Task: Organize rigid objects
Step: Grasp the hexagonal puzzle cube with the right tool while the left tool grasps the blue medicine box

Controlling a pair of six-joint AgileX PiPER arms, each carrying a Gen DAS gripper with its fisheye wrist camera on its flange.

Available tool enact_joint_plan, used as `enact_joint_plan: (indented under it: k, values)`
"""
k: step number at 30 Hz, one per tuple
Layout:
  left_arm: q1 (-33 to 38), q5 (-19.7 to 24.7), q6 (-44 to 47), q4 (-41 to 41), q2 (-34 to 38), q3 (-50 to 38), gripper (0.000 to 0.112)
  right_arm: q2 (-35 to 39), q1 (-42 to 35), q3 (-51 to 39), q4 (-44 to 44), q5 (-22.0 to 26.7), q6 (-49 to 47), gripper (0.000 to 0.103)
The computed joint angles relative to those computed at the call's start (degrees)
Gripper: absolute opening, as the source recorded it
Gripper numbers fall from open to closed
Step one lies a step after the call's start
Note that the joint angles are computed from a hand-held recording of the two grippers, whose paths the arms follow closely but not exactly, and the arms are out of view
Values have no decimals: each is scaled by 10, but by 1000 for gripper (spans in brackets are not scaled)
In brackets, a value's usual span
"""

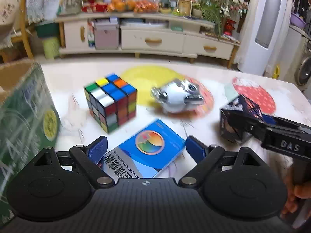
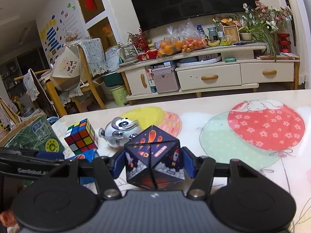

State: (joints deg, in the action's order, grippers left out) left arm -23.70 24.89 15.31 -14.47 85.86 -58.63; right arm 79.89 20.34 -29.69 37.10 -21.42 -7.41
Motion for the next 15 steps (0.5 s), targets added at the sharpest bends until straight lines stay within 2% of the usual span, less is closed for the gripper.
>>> enact_joint_plan:
  k: [1, 3, 5, 7, 10, 13, 15]
  values:
    - [-10, 20, -24, 30, 3, -6, 103, 0, 0, -1, 0, 1, 0, 60]
    - [-29, 20, -34, 62, -9, 11, 103, -2, -5, -1, -13, 6, 8, 60]
    - [-44, 37, -22, 61, -17, 18, 103, -4, -13, 0, -38, 12, 28, 60]
    - [-64, 33, -32, 75, -32, 35, 103, -4, -16, 0, -53, 16, 44, 60]
    - [-113, 10, -158, 198, -47, 58, 103, 0, -19, -5, -67, 28, 59, 63]
    - [-141, 1, -255, 278, -50, 68, 103, 11, -12, -10, -45, 32, 42, 67]
    - [-153, -7, -304, 319, -56, 78, 92, 14, -7, -15, -15, 32, 10, 69]
